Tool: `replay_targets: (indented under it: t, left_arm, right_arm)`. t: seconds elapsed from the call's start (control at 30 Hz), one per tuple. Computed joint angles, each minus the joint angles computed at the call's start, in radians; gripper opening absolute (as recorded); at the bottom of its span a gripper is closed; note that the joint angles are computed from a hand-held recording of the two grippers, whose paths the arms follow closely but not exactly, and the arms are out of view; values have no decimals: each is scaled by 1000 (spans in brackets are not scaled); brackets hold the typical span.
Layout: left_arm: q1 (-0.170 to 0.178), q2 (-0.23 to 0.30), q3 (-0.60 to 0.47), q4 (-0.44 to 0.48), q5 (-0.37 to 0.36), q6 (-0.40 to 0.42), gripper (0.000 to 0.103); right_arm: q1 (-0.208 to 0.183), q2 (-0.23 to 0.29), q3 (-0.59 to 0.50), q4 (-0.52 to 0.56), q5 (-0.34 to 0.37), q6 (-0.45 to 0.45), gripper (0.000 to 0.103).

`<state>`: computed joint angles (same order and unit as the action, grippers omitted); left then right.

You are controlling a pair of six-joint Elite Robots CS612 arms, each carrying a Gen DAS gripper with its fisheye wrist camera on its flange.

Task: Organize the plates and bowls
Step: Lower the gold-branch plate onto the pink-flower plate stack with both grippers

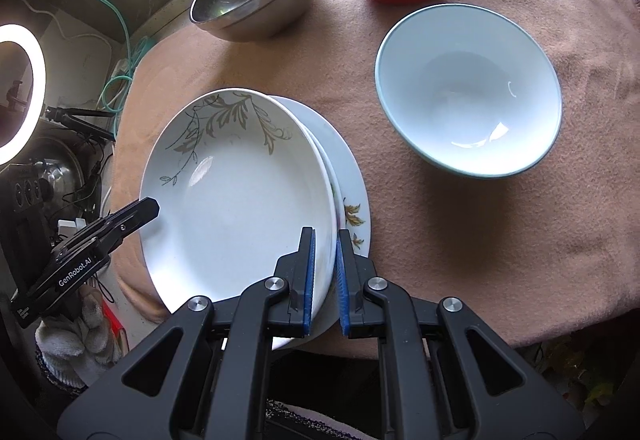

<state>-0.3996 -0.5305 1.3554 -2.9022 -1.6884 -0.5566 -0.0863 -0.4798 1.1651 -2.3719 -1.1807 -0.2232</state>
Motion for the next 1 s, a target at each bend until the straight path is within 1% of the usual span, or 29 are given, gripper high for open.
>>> replay_targets:
  t: [0.33, 0.37, 0.53, 0.6, 0.67, 0.77, 1.0]
  left_arm:
    - [-6, 3, -6, 17, 16, 14, 10]
    - [-6, 3, -6, 16, 16, 11, 10]
    - [-8, 2, -6, 25, 31, 19, 10]
    - [-6, 2, -4, 20, 24, 12, 9]
    - [-7, 1, -2, 21, 28, 13, 9]
    - [-7, 0, -2, 24, 27, 14, 9]
    - [-6, -3, 2, 19, 21, 14, 9]
  right_arm:
    - [4, -2, 3, -10, -12, -7, 11]
    - [4, -2, 4, -11, -13, -11, 12]
    - [9, -5, 12, -24, -22, -13, 13]
    - [11, -5, 12, -23, -21, -16, 16]
    - [12, -6, 14, -29, -25, -22, 18]
    - [15, -7, 18, -40, -36, -25, 19]
    - [15, -10, 24, -44, -35, -24, 20]
